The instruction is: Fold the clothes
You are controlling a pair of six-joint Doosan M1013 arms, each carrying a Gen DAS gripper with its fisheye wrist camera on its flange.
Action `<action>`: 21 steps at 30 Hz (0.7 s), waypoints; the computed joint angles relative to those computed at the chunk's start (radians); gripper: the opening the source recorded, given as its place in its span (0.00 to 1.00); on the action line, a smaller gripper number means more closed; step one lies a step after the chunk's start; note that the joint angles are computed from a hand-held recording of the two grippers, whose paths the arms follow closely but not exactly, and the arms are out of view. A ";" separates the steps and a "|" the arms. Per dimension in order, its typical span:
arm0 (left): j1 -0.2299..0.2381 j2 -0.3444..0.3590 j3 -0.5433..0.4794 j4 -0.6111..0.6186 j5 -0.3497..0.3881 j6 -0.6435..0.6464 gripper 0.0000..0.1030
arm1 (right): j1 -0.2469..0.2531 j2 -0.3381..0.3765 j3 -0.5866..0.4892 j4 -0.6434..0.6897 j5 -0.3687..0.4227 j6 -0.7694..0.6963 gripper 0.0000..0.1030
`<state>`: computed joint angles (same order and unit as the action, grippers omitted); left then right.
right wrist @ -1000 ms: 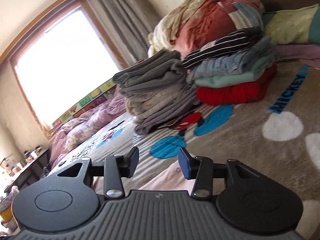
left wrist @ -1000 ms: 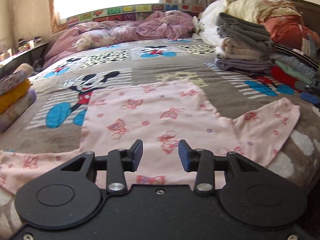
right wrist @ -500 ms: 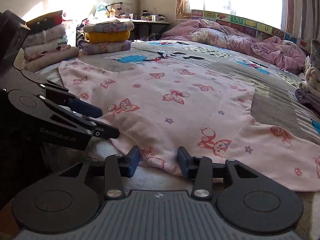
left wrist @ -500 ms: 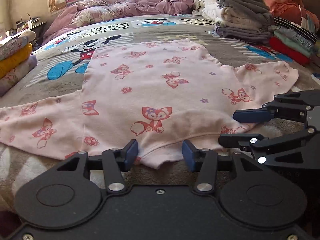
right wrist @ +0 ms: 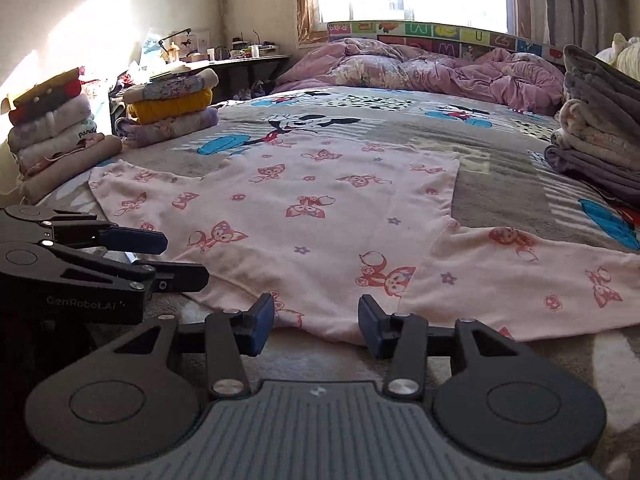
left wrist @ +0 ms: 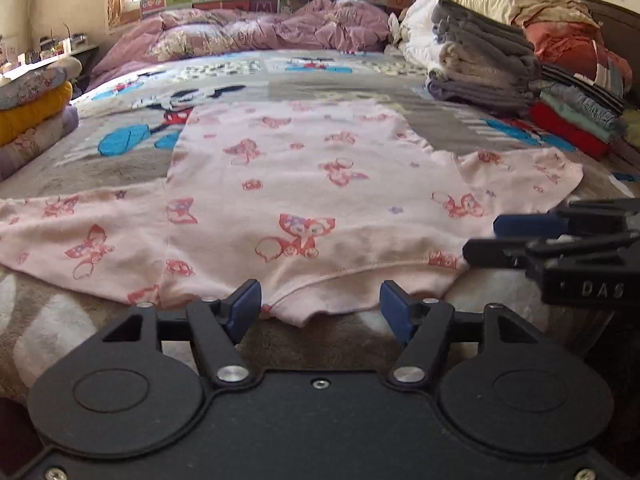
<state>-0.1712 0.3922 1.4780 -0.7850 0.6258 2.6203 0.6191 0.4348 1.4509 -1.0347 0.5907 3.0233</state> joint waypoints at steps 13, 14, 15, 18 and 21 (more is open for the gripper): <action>0.037 -0.044 0.070 -0.397 -0.054 0.280 0.76 | -0.019 -0.097 0.167 -0.167 0.089 1.049 0.55; 0.038 -0.043 0.067 -0.393 -0.057 0.262 0.76 | -0.017 -0.099 0.170 -0.172 0.098 1.084 0.57; 0.038 -0.042 0.065 -0.393 -0.064 0.249 0.76 | -0.018 -0.099 0.171 -0.179 0.096 1.105 0.59; 0.043 -0.039 0.057 -0.383 -0.061 0.203 0.76 | -0.022 -0.098 0.172 -0.215 0.074 1.154 0.64; 0.047 -0.039 0.047 -0.346 -0.046 0.154 0.76 | -0.031 -0.094 0.189 -0.282 -0.002 1.208 0.64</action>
